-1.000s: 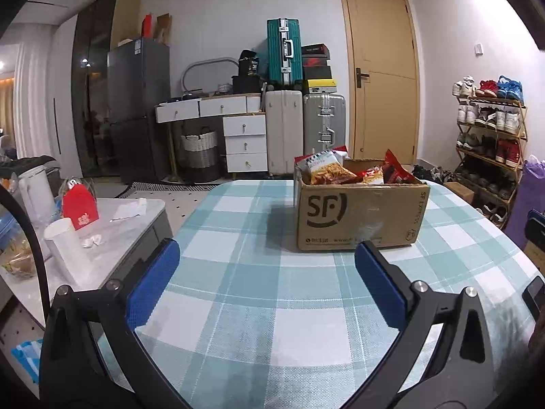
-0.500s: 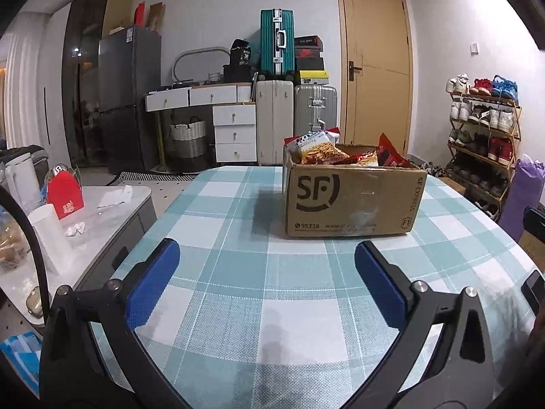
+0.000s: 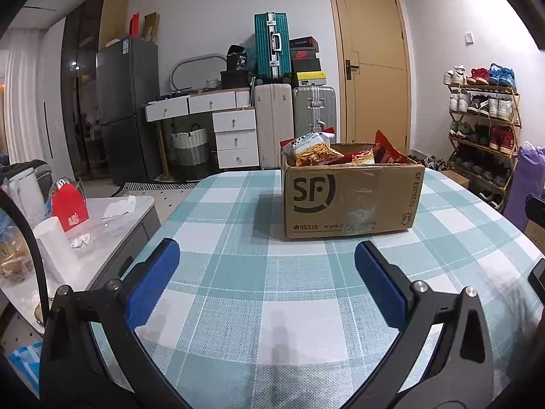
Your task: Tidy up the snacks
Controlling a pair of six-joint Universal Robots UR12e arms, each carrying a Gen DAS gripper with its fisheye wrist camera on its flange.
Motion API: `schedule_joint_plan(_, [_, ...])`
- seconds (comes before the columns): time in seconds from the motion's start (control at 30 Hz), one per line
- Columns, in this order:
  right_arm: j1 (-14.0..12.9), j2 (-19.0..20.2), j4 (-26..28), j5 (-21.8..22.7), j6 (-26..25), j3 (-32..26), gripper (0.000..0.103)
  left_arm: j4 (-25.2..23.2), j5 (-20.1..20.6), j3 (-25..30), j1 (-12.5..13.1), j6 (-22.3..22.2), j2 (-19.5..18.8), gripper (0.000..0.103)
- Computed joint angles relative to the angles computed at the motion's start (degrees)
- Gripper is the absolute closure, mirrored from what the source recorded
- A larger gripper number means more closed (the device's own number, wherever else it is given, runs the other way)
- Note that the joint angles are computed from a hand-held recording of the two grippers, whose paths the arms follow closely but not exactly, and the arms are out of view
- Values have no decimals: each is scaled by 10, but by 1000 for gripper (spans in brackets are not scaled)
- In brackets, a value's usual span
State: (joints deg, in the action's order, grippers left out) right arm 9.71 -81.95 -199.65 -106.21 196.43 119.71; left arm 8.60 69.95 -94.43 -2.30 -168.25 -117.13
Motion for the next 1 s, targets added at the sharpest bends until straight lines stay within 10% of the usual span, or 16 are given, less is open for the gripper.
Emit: schedule_joint_plan(1.0, [-2, 3, -5, 3, 11, 1, 0, 11, 5, -14, 0, -5, 8, 0])
